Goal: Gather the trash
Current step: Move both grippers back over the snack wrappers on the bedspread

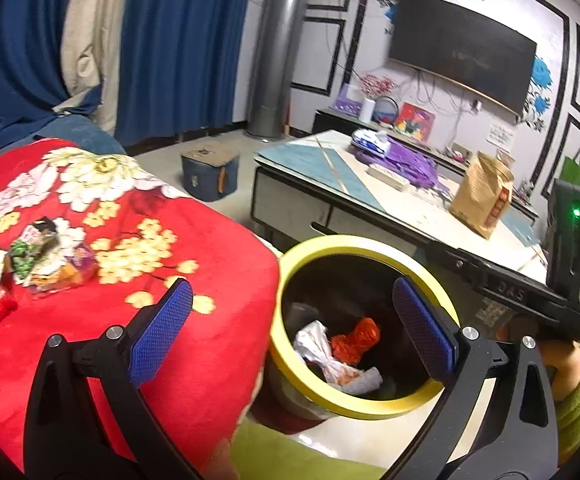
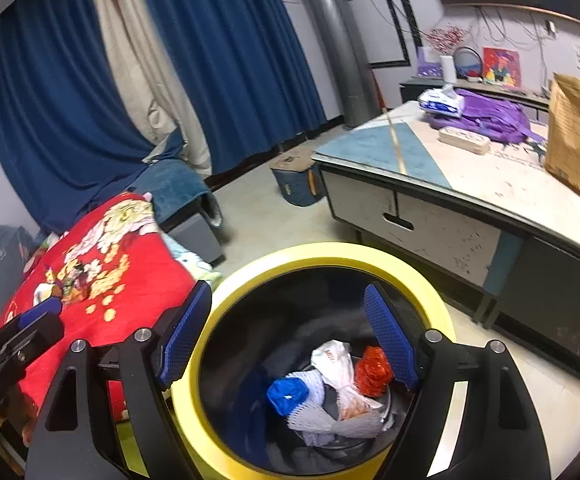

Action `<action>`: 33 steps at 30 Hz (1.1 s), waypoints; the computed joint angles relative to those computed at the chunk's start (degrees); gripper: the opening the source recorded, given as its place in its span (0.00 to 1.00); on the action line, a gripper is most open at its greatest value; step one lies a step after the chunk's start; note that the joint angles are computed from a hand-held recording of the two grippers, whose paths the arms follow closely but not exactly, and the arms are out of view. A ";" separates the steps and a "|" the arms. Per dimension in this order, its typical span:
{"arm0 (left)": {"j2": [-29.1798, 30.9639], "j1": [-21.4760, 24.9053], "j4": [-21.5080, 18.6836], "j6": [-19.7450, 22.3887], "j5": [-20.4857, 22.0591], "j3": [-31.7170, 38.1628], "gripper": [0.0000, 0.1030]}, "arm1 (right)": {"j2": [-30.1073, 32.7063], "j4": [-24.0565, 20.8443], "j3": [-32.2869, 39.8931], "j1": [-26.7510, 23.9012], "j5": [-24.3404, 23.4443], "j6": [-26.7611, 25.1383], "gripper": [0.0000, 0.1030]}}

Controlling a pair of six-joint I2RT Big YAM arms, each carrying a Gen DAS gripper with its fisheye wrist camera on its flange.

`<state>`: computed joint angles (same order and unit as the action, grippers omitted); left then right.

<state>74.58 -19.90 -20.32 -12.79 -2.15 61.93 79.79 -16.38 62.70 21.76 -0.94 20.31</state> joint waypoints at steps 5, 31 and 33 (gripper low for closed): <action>-1.87 1.50 0.84 -1.33 -1.17 -1.10 0.89 | -0.01 -0.27 1.04 2.22 -0.23 -1.72 0.74; -11.05 9.82 4.78 -5.73 -5.44 -6.87 0.89 | 3.55 -4.29 10.52 12.45 -1.05 -9.54 0.79; -11.59 10.52 4.77 -6.04 -5.77 -7.13 0.89 | 4.24 -4.84 11.64 13.42 -0.99 -10.35 0.79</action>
<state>62.98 -9.37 -15.55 -18.83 -7.92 54.80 84.02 -21.23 74.35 35.18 -1.93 9.96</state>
